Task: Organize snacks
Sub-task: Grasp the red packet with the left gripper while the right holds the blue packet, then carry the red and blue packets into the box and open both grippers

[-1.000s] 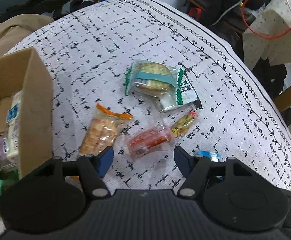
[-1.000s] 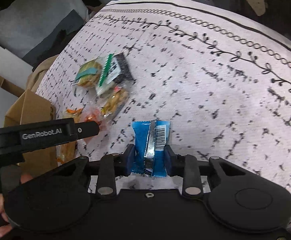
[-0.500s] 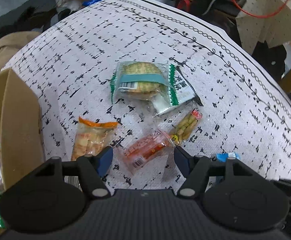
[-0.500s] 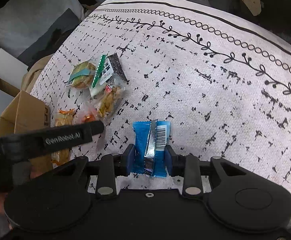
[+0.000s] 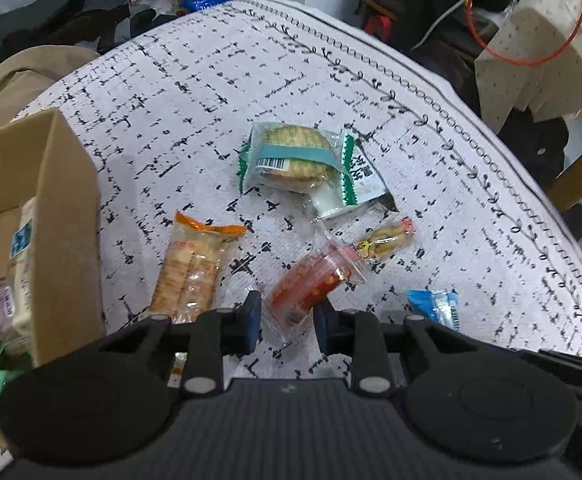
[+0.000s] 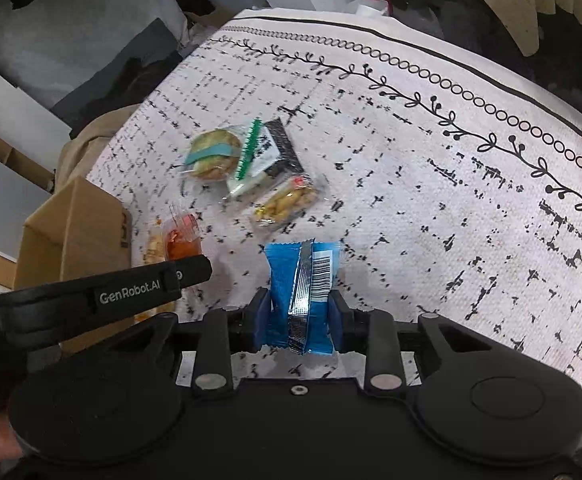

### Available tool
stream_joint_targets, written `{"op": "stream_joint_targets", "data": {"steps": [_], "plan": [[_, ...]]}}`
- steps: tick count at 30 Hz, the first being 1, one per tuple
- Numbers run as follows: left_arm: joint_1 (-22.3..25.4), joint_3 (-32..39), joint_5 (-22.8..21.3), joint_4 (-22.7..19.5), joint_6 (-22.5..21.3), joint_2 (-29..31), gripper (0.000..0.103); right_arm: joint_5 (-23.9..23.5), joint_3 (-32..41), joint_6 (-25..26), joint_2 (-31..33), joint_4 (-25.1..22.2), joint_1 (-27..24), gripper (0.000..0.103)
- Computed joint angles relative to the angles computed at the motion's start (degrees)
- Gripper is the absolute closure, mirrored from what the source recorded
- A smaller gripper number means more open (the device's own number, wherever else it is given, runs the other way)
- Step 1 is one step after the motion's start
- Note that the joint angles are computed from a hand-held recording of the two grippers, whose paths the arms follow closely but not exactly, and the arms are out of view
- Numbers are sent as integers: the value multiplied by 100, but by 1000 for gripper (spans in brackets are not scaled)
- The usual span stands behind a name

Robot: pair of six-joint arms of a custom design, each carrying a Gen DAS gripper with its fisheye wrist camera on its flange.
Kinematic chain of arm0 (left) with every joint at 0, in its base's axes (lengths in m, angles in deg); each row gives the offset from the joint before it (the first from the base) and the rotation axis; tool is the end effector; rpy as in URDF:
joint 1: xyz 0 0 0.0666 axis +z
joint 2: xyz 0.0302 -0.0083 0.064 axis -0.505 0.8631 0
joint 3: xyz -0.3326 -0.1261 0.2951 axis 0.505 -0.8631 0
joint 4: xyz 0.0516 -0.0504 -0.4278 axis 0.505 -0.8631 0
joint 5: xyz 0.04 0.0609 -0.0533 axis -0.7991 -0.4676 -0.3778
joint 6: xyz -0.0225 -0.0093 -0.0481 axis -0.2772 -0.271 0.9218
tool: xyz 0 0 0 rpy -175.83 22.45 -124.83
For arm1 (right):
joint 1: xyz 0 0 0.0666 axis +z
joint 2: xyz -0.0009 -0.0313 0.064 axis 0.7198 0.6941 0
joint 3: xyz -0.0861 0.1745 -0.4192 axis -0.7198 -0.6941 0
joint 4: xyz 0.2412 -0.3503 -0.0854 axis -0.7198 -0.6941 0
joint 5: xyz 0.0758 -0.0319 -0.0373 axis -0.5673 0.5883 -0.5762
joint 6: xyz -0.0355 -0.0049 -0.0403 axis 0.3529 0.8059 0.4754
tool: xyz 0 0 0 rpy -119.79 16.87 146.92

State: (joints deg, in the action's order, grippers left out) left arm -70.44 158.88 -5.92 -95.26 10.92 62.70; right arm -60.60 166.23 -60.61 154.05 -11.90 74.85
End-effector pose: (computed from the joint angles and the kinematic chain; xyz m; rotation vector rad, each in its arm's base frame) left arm 0.4547 -0.3745 0.5424 0.0923 2.6991 -0.1187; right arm 0.4335 0.2424 0.5044 0.1870 2.6188 0.5854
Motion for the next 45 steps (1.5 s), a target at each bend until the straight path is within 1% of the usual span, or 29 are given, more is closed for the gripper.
{"op": "stream_joint_targets", "data": {"steps": [12, 20, 31, 45], "plan": [[-56, -113, -142, 80, 293, -444, 76, 235, 168, 16, -183, 52, 240, 73], [-64, -176, -269, 114, 378, -697, 76, 401, 414, 89, -155, -2, 446, 73], [68, -344, -447, 118, 511, -1058, 76, 589, 803, 223, -6, -83, 739, 73], [366, -589, -520, 151, 485, -1453, 76, 843, 1326, 401, 294, -242, 1089, 73]]}}
